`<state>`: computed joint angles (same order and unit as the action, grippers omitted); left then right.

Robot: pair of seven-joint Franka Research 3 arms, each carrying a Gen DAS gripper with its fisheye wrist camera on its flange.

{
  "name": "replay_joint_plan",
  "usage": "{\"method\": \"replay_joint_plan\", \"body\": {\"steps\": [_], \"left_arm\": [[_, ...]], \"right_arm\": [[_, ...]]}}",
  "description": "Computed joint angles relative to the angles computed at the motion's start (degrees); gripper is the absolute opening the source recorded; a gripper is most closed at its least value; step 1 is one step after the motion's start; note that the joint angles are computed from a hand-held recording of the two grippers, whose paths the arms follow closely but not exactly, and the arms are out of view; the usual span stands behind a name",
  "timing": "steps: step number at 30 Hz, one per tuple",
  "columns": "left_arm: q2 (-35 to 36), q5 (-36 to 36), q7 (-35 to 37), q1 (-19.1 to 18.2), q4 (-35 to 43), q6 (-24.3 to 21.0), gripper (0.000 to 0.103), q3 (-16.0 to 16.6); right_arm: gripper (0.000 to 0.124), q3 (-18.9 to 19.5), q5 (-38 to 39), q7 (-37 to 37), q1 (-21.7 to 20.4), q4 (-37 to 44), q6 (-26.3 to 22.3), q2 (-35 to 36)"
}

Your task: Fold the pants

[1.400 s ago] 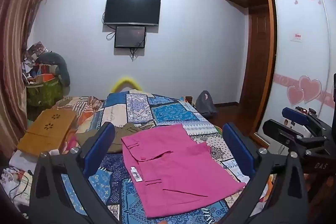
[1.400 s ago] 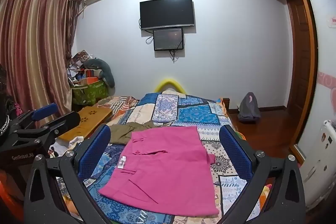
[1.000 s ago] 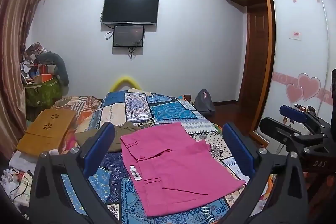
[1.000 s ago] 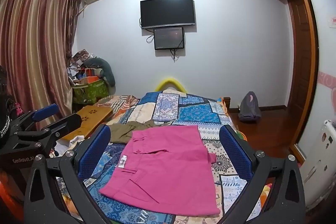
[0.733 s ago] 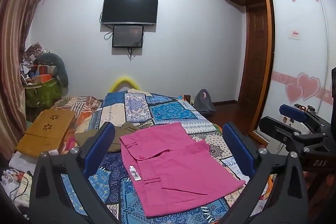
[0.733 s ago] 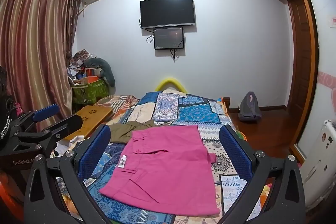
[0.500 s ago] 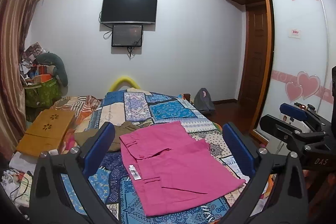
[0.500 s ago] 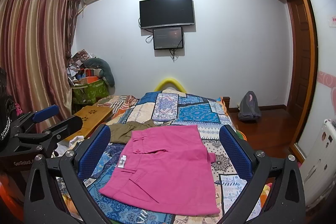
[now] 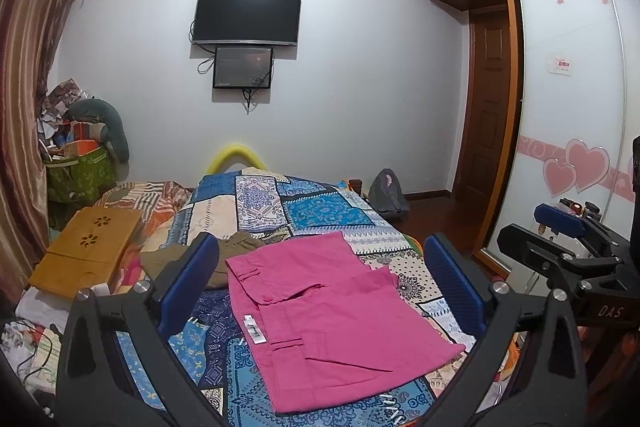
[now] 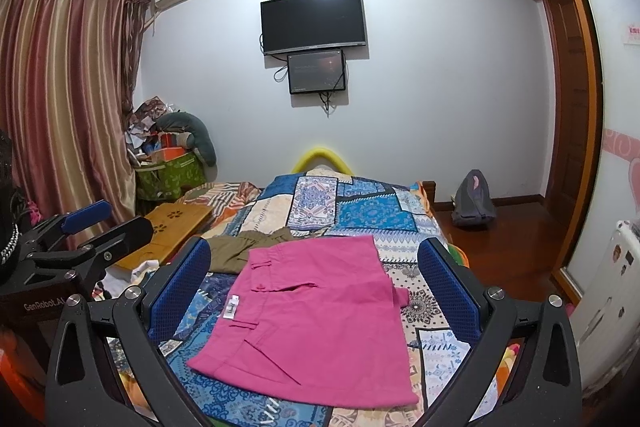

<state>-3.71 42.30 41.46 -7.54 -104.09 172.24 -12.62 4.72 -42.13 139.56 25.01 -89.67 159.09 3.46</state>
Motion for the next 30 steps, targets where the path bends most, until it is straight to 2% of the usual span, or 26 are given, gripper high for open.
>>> {"method": "replay_joint_plan", "body": {"steps": [8,30], "left_arm": [[-0.17,2.54,-1.57,0.3,-0.11,-0.39,0.103,-0.25],[0.61,1.44,-0.95,-0.15,0.38,-0.59,0.103,0.22]], "right_arm": [[0.103,0.01,0.16,-0.23,0.05,0.09,-0.19,0.0],[0.103,-0.21,0.59,-0.38,0.58,0.47,-0.81,0.54]]}}
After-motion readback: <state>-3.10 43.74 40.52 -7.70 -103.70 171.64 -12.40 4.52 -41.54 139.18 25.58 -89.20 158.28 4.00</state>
